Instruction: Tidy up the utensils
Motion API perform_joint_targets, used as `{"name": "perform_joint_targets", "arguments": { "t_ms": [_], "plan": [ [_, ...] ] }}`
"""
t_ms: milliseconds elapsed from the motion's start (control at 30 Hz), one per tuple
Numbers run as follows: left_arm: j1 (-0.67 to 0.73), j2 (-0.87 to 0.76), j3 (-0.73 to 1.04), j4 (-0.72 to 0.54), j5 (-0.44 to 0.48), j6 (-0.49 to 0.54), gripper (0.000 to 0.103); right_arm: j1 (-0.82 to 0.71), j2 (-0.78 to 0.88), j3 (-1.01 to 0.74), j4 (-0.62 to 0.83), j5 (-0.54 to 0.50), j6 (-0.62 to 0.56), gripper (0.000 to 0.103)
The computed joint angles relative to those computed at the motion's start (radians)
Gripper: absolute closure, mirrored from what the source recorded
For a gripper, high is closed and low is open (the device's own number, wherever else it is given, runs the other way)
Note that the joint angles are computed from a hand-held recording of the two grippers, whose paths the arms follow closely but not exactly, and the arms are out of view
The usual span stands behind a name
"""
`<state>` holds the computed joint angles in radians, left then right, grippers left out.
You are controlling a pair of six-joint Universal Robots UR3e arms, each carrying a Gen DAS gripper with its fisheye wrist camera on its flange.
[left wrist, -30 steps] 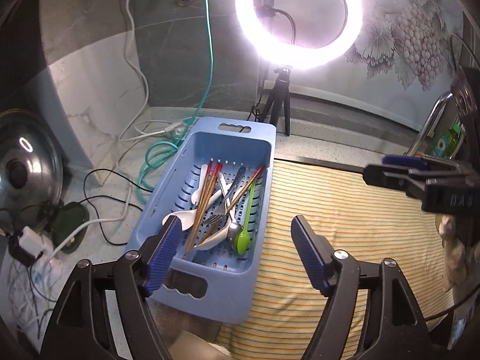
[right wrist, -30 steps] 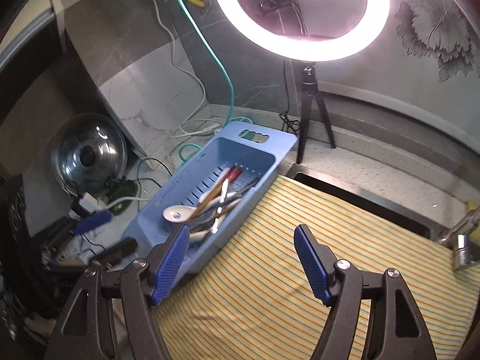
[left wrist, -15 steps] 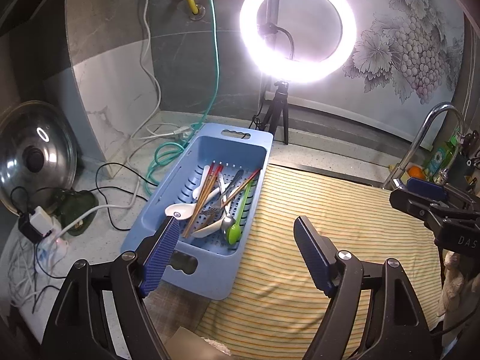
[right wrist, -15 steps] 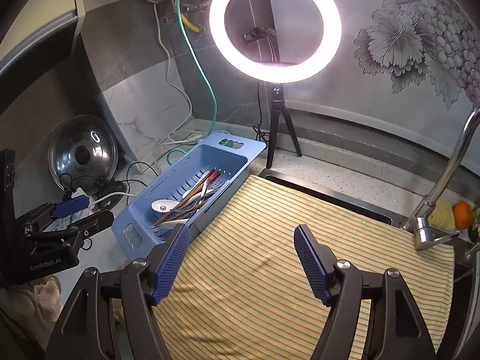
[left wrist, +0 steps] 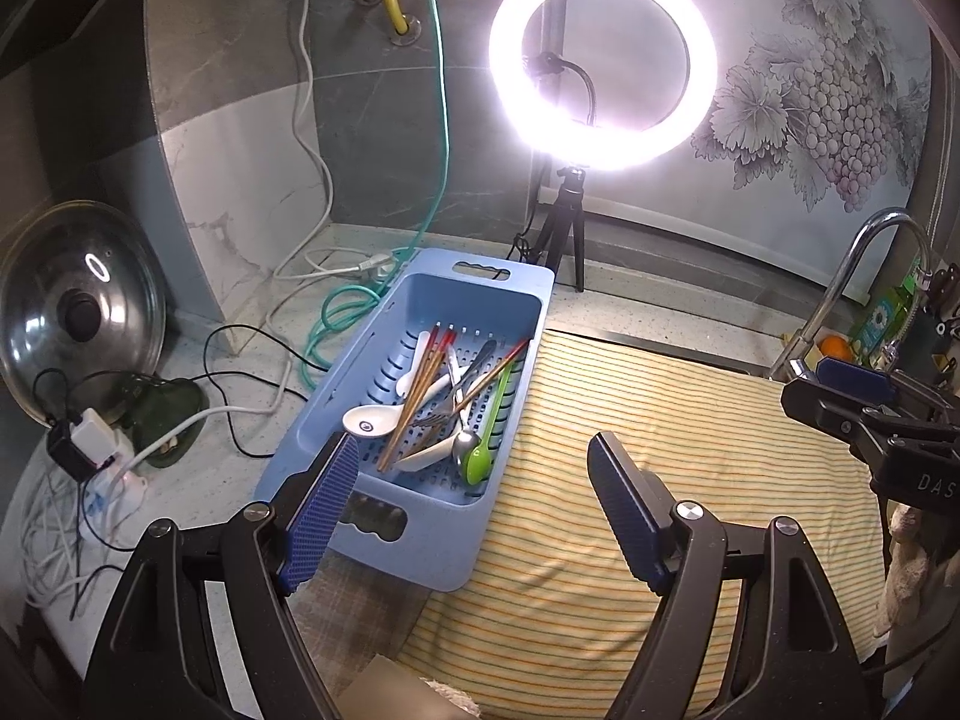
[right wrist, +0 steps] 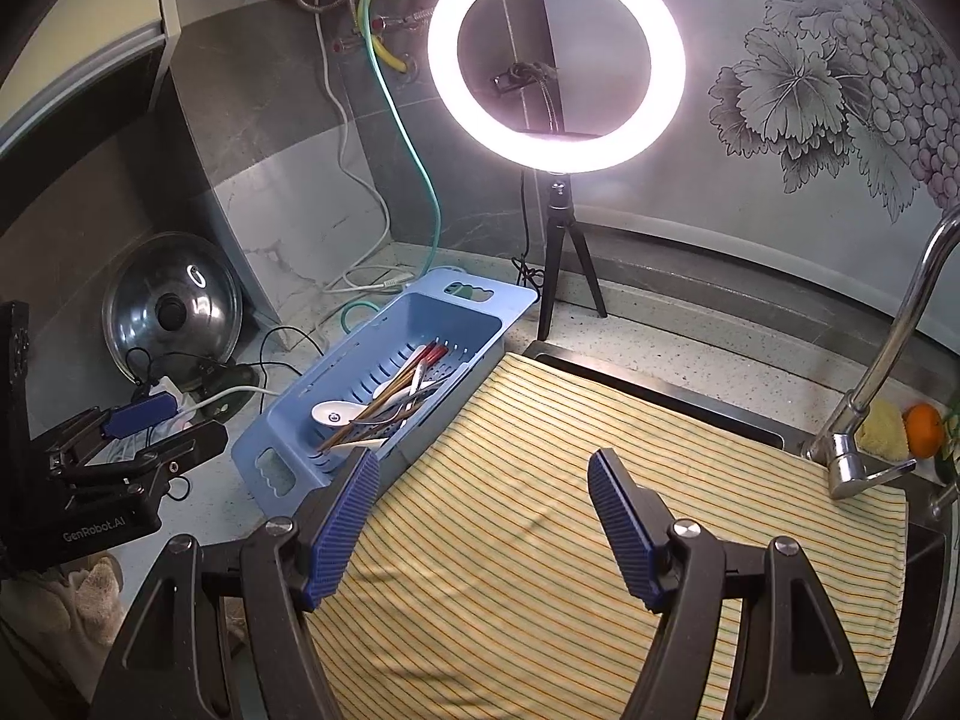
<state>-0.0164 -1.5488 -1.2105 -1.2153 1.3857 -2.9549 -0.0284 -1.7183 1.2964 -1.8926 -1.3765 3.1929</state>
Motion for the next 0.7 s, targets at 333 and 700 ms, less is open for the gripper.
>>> {"name": "perform_joint_targets", "arguments": {
  "t_ms": [333,700],
  "plan": [
    [-0.008,-0.002,0.011,-0.007,-0.002,-0.002,0.024,-0.001,-0.006,0.001,0.004,-0.003,0.004,0.034],
    [-0.013,-0.002,0.013,-0.014,0.003,-0.002,0.024,-0.017,-0.011,0.002,0.016,0.010,-0.002,0.034]
  ]
}}
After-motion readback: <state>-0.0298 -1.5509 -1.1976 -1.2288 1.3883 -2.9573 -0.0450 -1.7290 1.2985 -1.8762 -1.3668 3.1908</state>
